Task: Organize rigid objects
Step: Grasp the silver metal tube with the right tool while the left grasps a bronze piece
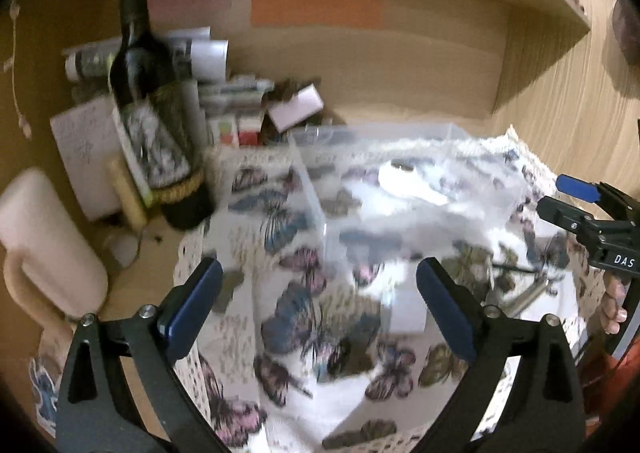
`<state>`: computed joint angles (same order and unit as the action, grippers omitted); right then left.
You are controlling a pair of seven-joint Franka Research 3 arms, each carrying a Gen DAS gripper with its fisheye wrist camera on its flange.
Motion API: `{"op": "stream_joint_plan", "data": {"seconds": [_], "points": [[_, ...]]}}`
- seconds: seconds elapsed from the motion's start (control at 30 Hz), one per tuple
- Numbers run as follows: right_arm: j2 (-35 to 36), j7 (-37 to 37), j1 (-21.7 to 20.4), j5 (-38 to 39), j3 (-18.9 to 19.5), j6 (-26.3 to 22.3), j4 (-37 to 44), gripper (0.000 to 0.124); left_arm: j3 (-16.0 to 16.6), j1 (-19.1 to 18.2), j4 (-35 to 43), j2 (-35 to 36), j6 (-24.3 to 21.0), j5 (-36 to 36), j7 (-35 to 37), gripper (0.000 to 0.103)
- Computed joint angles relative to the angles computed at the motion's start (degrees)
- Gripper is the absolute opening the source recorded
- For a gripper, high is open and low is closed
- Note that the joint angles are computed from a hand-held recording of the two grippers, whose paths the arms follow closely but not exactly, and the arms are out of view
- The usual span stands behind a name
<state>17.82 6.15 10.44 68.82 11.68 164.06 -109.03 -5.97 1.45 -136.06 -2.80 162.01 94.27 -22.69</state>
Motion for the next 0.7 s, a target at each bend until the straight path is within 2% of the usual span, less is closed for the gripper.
{"op": "stream_joint_plan", "data": {"seconds": [0.23, 0.3, 0.37, 0.4, 0.57, 0.7], "points": [[-0.5, 9.8, 0.5, -5.5, -1.9, 1.1, -5.4, 0.085, -0.1, -0.4, -1.9, 2.2, 1.2, -1.2, 0.5, 0.098], [-0.9, 12.4, 0.3, -6.8, -2.0, 1.1, -6.8, 0.085, 0.1, -0.4, -1.9, 3.0, 2.4, -0.9, -0.1, 0.094], [-1.6, 14.2, -0.1, -7.1, -1.9, 0.7, -8.2, 0.085, 0.5, -0.2, -1.5, 4.0, 4.0, -1.3, 0.2, 0.080], [-1.8, 15.0, -0.2, -7.1, -1.9, 0.5, -8.6, 0.085, 0.7, -0.1, -1.3, 4.5, 5.3, -1.0, 0.0, 0.079], [-3.1, 17.0, -0.2, -5.7, -1.7, -0.1, -10.6, 0.085, 0.9, 0.1, 0.2, 6.9, 8.6, 1.2, -1.3, 0.051], [-3.8, 19.9, 0.5, -8.5, -2.5, -3.0, -11.4, 0.075, 0.9, 0.2, 1.1, 8.2, 10.0, 2.7, -2.4, 0.037]]}}
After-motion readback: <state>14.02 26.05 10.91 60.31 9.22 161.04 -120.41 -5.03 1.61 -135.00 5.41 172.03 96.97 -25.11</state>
